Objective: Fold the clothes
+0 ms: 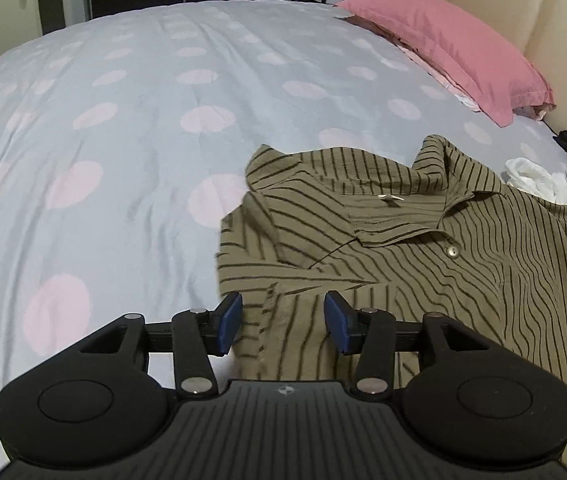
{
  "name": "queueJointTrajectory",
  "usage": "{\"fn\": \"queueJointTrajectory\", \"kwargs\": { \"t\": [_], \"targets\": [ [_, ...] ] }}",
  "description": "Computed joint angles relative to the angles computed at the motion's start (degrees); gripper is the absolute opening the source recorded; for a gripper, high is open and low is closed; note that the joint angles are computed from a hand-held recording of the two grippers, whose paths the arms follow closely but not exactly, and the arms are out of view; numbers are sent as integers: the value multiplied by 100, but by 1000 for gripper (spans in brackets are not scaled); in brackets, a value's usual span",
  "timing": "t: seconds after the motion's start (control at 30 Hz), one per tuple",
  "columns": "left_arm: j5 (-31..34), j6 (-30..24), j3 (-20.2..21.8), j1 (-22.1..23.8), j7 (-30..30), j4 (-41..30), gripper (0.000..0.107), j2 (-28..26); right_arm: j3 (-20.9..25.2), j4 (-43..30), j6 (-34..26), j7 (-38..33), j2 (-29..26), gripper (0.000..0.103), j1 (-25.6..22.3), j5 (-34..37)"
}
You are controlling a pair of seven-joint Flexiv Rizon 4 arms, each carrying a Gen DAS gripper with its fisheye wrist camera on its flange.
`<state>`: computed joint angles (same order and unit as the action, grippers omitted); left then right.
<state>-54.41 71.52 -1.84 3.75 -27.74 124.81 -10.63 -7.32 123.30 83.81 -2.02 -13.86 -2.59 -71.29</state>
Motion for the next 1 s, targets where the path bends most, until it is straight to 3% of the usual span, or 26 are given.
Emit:
{"fn": "queueJointTrajectory", "kwargs": {
  "t": [0.03,0.13,0.37,0.53,0.7,0.8,0.87,1.0],
  "targets": [
    [-61,-125,-6,27,-9,-15,20,6,10,4,-7,-28,-1,51,-4,38],
    [-387,-175,-52,8,44,-40,2,49,-8,18,-23,4,16,51,0,25],
    [-1531,-18,67,-112,463,-103,1,373,-11,41,-51,158,63,51,-67,-110],
    [-2143,720,247,-177,557,-210,1,497,22,40,-47,319,104,51,-136,-284],
    [-1286,1255,574,106,-682,-256,1,442,79,17,-84,279,74,51,-183,-270],
    [-40,1278,888,401,-1917,-251,0,338,85,12,-126,235,60,51,-169,-227],
    [1119,1261,1293,483,-2939,-330,0,172,78,7,-132,223,47,51,-161,-236],
    [2477,1152,1872,520,-4060,-583,0,-208,61,3,-93,157,23,51,-168,-256]
  ]
}}
